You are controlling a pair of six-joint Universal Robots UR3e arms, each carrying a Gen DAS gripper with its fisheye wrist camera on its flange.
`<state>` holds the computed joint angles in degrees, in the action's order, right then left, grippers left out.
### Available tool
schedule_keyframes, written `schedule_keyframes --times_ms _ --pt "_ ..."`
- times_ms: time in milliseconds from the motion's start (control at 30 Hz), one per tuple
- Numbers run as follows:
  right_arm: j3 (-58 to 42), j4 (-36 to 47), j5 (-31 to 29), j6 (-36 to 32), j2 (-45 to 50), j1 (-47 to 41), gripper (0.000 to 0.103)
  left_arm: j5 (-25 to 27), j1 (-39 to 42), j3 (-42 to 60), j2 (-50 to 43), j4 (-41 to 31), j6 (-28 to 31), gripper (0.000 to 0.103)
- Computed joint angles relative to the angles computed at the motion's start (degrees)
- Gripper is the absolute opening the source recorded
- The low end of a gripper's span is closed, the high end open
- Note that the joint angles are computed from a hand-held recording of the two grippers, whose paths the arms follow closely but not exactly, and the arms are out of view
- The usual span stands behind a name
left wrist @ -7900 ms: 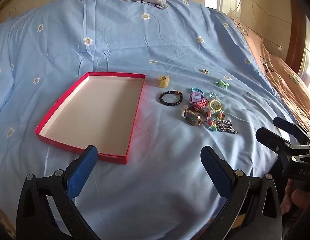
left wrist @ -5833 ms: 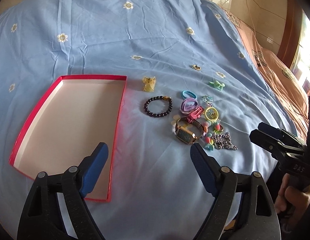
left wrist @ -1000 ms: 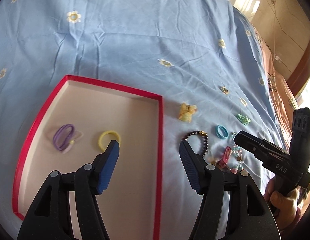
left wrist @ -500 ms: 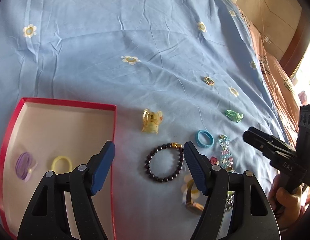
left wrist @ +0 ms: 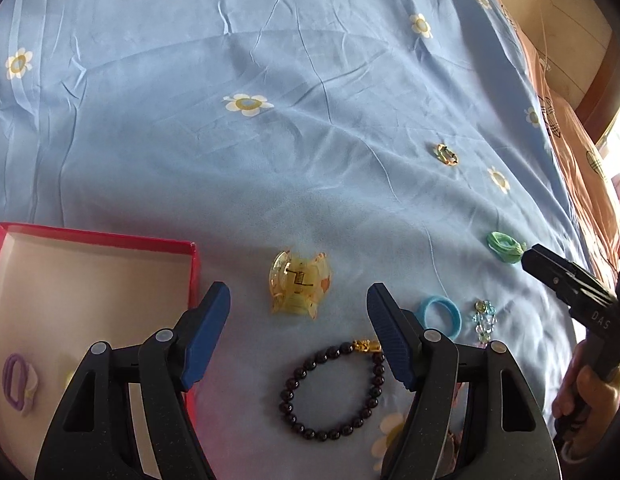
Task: Organize jewelry
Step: 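Grasp the yellow claw clip with the left tool while the right tool grasps the green bow tie, then carry the claw clip and green bow tie into the box and release both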
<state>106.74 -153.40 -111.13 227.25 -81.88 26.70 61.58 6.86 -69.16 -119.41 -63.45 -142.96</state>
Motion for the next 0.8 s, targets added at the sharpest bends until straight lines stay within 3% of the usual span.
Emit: schedule_keyframes --times_ms 100,233,267,300,400,800 --pt "-0.5 0.0 0.7 -1.1 1.3 -1.0 0.064 0.2 -0.6 0.4 -0.8 0.7 -0.3 0.063" --pt "-0.8 -0.3 1.1 -2.2 2.7 -1.8 0.062 0.4 -1.3 1.7 -2.0 -0.3 0.4 0.031" --pt "-0.8 -0.4 0.9 -2.3 2.9 -1.8 0.054 0.3 -1.3 1.7 -2.1 -0.4 0.5 0.028" --pt "-0.9 -0.5 0.7 -2.3 3.0 -1.7 0.041 0.1 -1.2 1.3 -1.9 -0.2 0.6 0.028" --pt "-0.6 -1.1 0.0 -2.3 2.8 -1.3 0.035 -0.7 -0.7 -0.1 -1.1 0.6 1.1 0.028" --pt "-5.2 -1.5 -0.4 -1.4 4.0 4.1 0.032 -6.4 5.2 -7.2 7.7 -3.0 4.9 0.028"
